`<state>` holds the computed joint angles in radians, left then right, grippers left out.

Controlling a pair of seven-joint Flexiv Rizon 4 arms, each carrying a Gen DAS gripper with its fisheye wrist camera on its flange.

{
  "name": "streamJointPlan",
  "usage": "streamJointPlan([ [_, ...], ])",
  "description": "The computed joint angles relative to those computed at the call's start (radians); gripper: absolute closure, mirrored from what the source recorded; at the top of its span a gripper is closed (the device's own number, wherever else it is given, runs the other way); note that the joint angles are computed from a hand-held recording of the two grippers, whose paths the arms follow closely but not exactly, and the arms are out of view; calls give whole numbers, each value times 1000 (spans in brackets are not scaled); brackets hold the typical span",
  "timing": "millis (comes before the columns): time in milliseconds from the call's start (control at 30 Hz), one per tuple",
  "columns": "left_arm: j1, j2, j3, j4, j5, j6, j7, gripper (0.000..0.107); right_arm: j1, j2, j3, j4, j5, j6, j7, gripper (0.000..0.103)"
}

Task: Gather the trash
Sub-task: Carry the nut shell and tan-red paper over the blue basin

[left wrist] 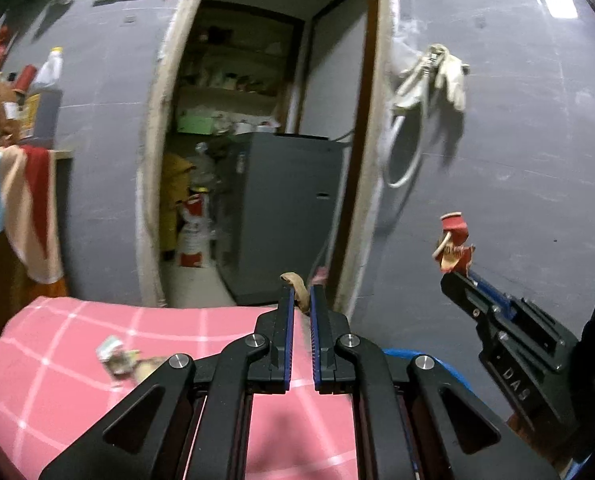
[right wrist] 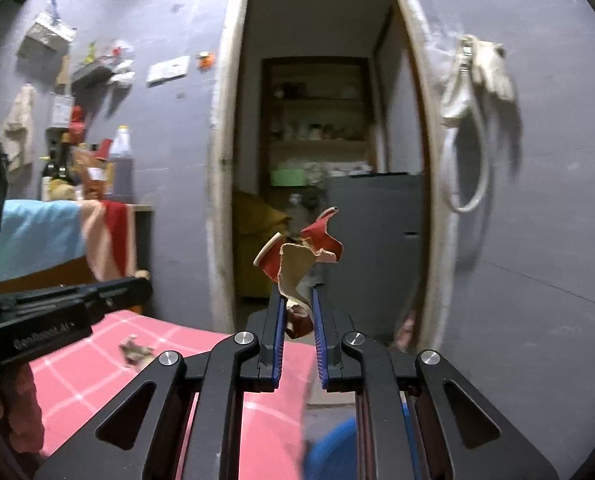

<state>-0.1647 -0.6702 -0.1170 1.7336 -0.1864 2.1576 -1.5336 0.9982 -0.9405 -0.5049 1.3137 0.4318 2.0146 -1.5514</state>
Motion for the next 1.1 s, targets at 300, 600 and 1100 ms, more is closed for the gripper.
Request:
streamJointPlan([
  [300, -13, -81, -67, -145, 30, -155, 23, 101, 34, 29, -106, 111, 69, -77, 111, 91],
  [600, -4, -140, -108, -218, 23, -293, 43, 101, -10, 56, -76, 162, -32, -156, 242, 91],
  [1100, -1, -159, -125, -245, -15, -419, 69, 101, -75, 76, -23, 192, -258, -206, 415, 89],
])
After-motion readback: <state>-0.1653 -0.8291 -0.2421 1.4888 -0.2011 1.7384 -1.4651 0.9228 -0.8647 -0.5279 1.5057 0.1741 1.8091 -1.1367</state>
